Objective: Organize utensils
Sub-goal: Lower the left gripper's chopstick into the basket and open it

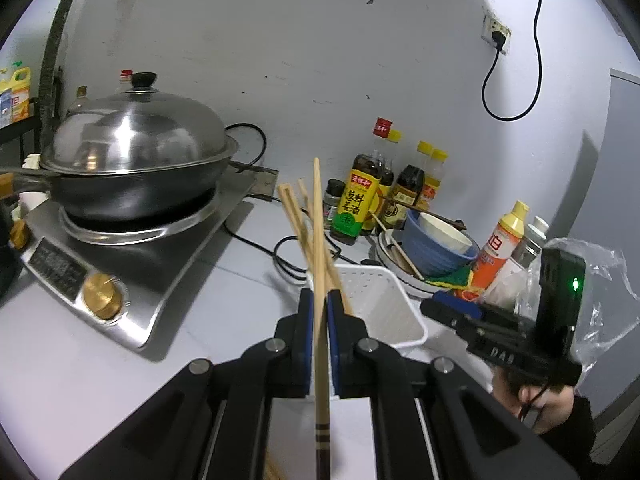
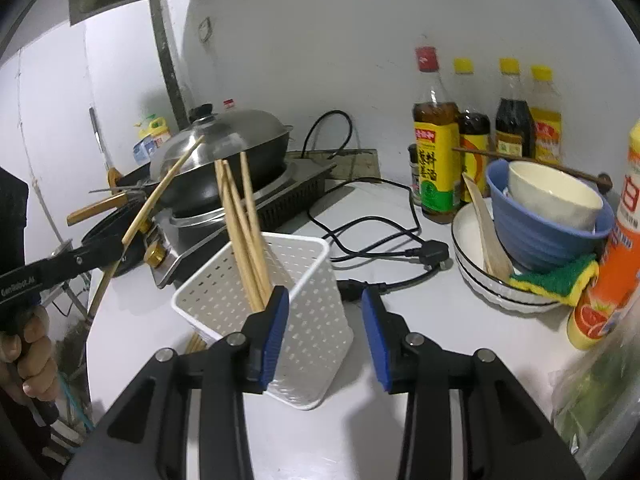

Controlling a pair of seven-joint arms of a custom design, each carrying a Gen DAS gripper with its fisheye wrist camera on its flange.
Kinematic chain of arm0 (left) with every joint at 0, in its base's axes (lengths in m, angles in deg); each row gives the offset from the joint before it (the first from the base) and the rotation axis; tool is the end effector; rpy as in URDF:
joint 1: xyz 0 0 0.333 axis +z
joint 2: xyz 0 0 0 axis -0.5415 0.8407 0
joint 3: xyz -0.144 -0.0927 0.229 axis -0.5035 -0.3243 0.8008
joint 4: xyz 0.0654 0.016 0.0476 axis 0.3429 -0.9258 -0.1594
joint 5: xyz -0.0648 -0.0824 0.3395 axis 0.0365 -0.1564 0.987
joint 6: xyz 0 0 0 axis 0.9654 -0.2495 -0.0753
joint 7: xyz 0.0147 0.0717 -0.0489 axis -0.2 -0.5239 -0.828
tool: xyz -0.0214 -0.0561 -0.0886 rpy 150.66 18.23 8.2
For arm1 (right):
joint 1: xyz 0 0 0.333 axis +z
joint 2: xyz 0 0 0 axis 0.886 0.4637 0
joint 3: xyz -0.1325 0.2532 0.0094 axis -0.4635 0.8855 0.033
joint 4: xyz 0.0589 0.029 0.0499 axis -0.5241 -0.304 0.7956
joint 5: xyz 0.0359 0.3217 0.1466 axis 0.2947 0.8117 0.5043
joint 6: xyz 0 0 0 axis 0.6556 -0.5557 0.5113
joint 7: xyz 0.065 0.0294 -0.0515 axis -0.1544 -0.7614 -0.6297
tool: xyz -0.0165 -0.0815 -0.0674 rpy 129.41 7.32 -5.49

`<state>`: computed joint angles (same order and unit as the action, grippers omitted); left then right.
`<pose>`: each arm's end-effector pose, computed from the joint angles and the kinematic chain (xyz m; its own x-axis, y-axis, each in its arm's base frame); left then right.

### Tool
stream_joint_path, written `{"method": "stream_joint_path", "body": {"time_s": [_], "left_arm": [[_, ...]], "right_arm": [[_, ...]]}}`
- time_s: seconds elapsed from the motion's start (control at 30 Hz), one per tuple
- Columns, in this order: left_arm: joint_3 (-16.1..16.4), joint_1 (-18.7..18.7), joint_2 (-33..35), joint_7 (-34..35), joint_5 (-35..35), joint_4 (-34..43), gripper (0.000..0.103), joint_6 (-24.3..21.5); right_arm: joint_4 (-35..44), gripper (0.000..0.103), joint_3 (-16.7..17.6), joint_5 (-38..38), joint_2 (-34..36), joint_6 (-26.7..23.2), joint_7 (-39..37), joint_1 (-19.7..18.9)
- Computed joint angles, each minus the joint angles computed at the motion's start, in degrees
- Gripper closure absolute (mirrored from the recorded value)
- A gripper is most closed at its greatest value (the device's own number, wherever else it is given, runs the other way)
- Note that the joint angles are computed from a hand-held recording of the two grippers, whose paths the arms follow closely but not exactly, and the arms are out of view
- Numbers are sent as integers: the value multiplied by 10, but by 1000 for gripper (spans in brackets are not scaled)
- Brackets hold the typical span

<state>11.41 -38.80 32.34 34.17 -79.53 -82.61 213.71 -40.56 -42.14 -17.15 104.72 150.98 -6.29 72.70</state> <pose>0.5418 -0.0668 0.5807 -0.0758 -0.9608 0.2668 -0.5406 -0.1852 -0.8206 0.6206 0.1746 0.5203 0.5393 -0.8180 -0.1999 -0.4884 -0.1105 -0.8656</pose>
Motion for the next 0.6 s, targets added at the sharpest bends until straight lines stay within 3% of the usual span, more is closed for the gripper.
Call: {"method": "stream_joint_path", "body": {"time_s": [0.17,0.5,0.6], "left_arm": [[-18,9,49,-30,16,55,97,4],[-65,43,150,-142,88,171,97,35],[-22,10,178,-245,175,199,97,53]], "right_arm": [[-3,67,3,44,3,2,-16,-12],[-20,66,-2,-1,2,62,33,-5],[-21,66,-2,-14,4,76,51,-4]]}}
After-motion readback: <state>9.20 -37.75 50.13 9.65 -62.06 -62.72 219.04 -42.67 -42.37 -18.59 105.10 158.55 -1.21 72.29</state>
